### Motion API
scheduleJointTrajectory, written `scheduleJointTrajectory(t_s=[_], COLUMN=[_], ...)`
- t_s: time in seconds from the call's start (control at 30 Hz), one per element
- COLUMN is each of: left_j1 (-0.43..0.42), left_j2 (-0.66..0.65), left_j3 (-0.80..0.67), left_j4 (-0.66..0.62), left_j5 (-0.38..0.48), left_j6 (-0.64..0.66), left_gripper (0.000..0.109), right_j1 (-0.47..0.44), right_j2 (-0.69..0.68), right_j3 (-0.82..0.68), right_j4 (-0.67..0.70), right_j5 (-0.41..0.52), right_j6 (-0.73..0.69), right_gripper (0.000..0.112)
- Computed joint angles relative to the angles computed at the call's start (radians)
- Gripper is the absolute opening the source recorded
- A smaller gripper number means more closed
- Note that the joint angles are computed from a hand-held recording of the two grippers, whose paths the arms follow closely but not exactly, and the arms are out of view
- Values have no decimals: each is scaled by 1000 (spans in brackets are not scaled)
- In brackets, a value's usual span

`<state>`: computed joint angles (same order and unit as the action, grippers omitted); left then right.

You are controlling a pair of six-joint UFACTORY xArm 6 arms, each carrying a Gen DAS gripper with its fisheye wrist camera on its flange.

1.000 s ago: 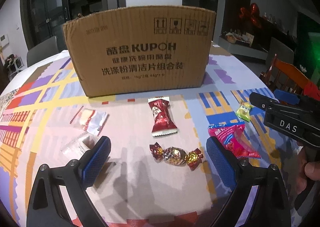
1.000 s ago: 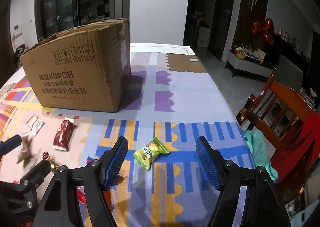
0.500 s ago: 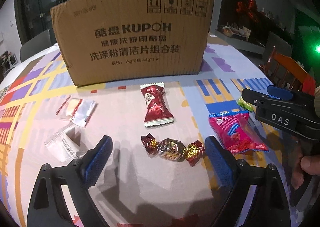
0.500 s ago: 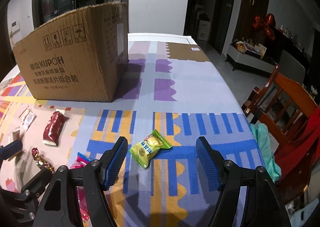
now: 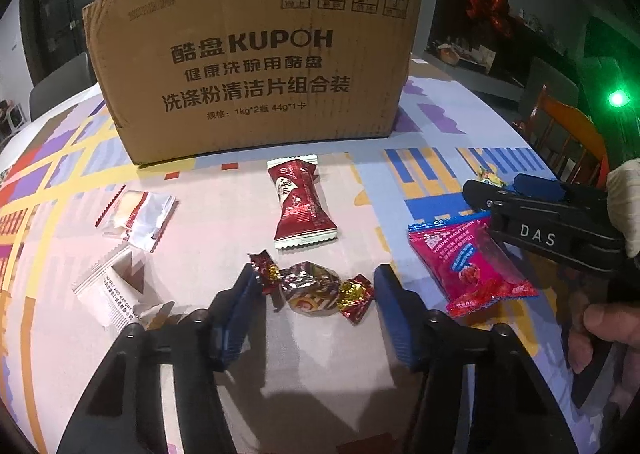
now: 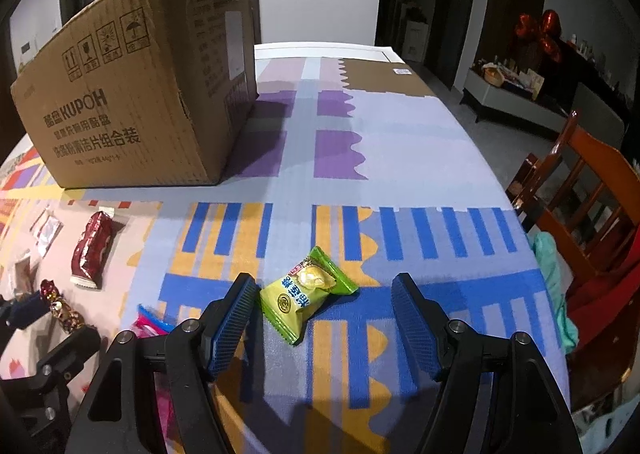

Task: Organize snacks
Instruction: 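Close the left tool on the wrapped chocolate while the right tool grips the green candy packet, then lift and carry the wrapped chocolate and green candy packet over the box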

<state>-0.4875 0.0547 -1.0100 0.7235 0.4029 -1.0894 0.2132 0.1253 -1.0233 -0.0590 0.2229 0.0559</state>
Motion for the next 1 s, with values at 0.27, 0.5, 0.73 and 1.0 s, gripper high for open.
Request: scheduleJointTrajectory(t_s=[0.27, 0.5, 0.73, 1.0], left_j1=[-5, -8, -6, -5], left_j2=[-9, -21, -41, -74], left_j3=[4, 4, 11, 21], left_j4=[35, 61, 75, 86], left_j5=[0, 15, 16, 23], left_j6=[-25, -34, -50, -64], left_gripper=[35, 28, 27, 27], right_j1=[16, 28, 29, 33], right_j2=[-12, -30, -48, -80], right_j3=[18, 35, 46, 49], right_j4=[64, 138, 133, 119], right_j5=[-20, -19, -29, -32], right_j6=[-80, -165, -161, -154], right_gripper=[46, 27, 25, 25])
